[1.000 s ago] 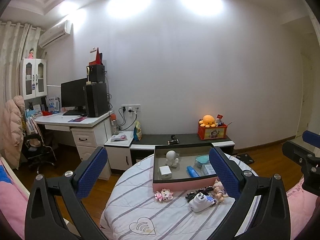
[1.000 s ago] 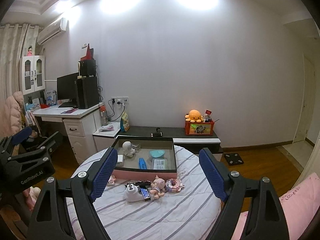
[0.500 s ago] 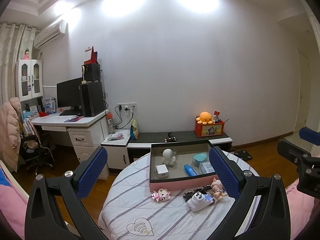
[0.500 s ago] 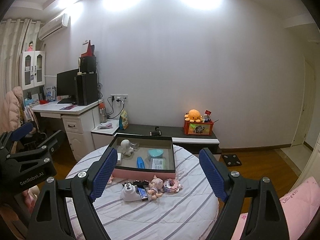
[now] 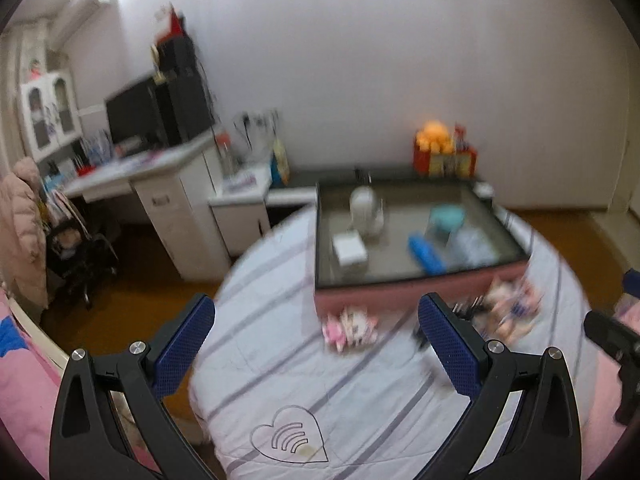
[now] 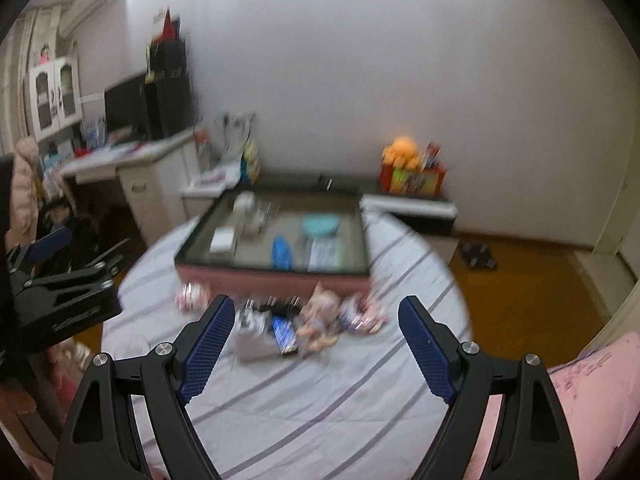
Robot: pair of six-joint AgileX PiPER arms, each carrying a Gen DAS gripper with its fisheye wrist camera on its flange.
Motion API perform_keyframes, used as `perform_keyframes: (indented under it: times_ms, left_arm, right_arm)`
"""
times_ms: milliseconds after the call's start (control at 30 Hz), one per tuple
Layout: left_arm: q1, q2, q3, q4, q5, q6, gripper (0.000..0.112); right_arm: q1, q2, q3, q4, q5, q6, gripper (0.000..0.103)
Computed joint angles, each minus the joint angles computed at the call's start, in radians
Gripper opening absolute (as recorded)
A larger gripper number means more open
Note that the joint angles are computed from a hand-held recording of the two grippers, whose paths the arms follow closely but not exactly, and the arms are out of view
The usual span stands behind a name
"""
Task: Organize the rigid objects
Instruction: 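Grasp the pink block kitty with the left tool while the right tool grasps the white plug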
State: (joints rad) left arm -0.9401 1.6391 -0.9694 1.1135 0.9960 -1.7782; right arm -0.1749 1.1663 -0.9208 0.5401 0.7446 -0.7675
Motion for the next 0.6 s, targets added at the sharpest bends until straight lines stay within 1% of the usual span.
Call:
perform_keyframes:
  times_ms: [67,200,233,333,400,433,467,500,533,600]
  left_arm:
    - [0.069,0.041,0.012,-0.023,-0.1,0.034,0.103]
    - [0.172,0.136,-0.003,-0.059,-0.2,0.09,0.103]
    - [0.202,0.155,-0.002,-0.056,-0.243,0.106,0.103]
    - [0.241,0.2,-0.02,-0.057,-0.291,0.146,0.103]
    - [0.26,0.233,-0.043,-0.071,-0.299,0.182,0.103]
    - [0.27,0.24,-0.047,-0.078,-0.312,0.195,0.103]
    - [0.286,0.237,-0.04,-0.08,-0.352,0.205,0.103]
    - [0.308,0.222,-0.02,-0.071,-0.421,0.201,0.103]
    - [0.317,0.219,-0.012,-0.057,-0.449,0.188,0.103]
    - [0.317,0.237,-0.031,-0.06,-0.449,0.201,0.103]
  right_arm:
    - [0.049,0.072,0.011,-0.033,-0.028,0.023,0.085]
    - [0.143,0.23,0.004,-0.075,-0.073,0.072,0.086]
    - [0.162,0.258,-0.002,-0.092,-0.086,0.091,0.086]
    - [0.214,0.343,-0.03,-0.15,-0.108,0.158,0.086]
    - [0.231,0.392,-0.053,-0.141,-0.098,0.146,0.086]
    - [0.24,0.396,-0.054,-0.143,-0.104,0.141,0.087]
    - [0.254,0.391,-0.046,-0.137,-0.12,0.126,0.091]
    - [0.262,0.389,-0.042,-0.114,-0.128,0.089,0.093]
    - [0.265,0.391,-0.044,-0.102,-0.124,0.069,0.093]
    - [0.273,0.399,-0.041,-0.091,-0.131,0.056,0.093]
